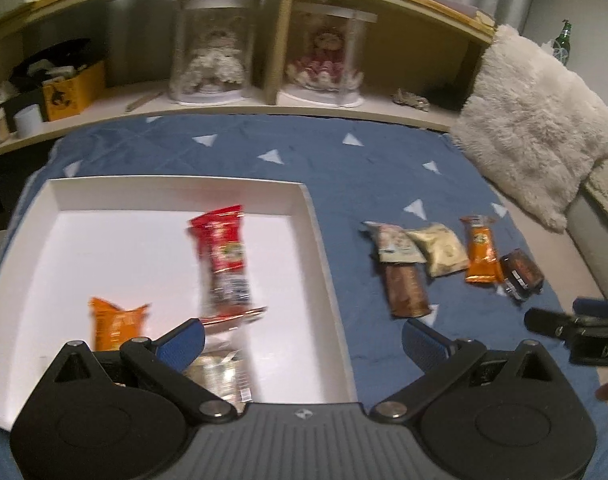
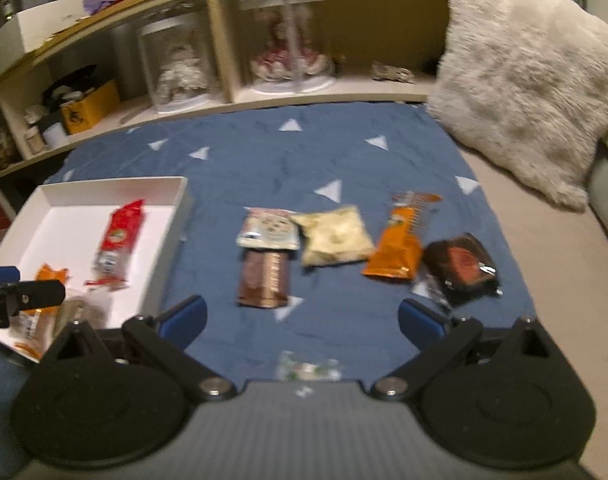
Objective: Organize snacks
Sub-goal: 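Move both open tools from the box over to the snacks on the bedspread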
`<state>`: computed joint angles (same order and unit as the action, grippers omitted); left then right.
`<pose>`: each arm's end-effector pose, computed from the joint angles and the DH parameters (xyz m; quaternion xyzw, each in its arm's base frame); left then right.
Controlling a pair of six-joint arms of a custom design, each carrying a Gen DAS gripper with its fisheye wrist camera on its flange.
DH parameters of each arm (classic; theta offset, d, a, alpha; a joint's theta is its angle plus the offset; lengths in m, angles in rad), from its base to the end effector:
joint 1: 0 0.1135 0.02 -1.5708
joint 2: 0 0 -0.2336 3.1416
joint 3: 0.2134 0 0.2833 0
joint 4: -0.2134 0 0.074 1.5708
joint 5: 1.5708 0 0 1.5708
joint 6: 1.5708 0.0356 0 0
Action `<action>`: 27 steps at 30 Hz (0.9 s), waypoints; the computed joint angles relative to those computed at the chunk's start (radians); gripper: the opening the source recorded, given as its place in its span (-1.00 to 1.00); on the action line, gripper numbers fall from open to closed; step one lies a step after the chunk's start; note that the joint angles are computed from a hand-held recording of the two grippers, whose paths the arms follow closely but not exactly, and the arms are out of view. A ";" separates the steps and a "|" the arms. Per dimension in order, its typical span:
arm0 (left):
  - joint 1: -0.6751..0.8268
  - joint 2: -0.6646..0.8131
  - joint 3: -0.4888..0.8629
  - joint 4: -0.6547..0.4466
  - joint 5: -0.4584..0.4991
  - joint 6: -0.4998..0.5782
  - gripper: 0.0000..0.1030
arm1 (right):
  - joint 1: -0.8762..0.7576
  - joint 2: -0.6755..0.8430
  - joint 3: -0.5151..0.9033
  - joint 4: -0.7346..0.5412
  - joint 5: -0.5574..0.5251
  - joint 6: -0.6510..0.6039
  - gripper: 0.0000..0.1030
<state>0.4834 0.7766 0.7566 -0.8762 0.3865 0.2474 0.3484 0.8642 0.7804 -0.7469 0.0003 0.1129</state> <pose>0.1817 0.0802 0.2481 -0.0459 0.9271 -0.0532 0.3681 0.2098 0.0762 0.2469 -0.1095 0.9259 0.0825 0.3521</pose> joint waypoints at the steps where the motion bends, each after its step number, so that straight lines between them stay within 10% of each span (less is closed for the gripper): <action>1: -0.023 -0.003 -0.007 0.012 -0.005 -0.022 1.00 | -0.022 0.002 -0.006 0.001 -0.007 -0.007 0.99; 13: -0.336 0.138 0.005 0.192 -0.126 -0.229 1.00 | -0.184 0.158 -0.007 -0.006 -0.128 0.098 0.97; 18: -0.434 0.329 0.115 0.237 -0.189 -0.276 1.00 | -0.198 0.254 0.001 0.010 -0.234 0.142 0.43; 27: -0.517 0.657 0.315 0.202 -0.256 -0.347 1.00 | -0.140 0.394 0.014 0.084 -0.248 0.210 0.25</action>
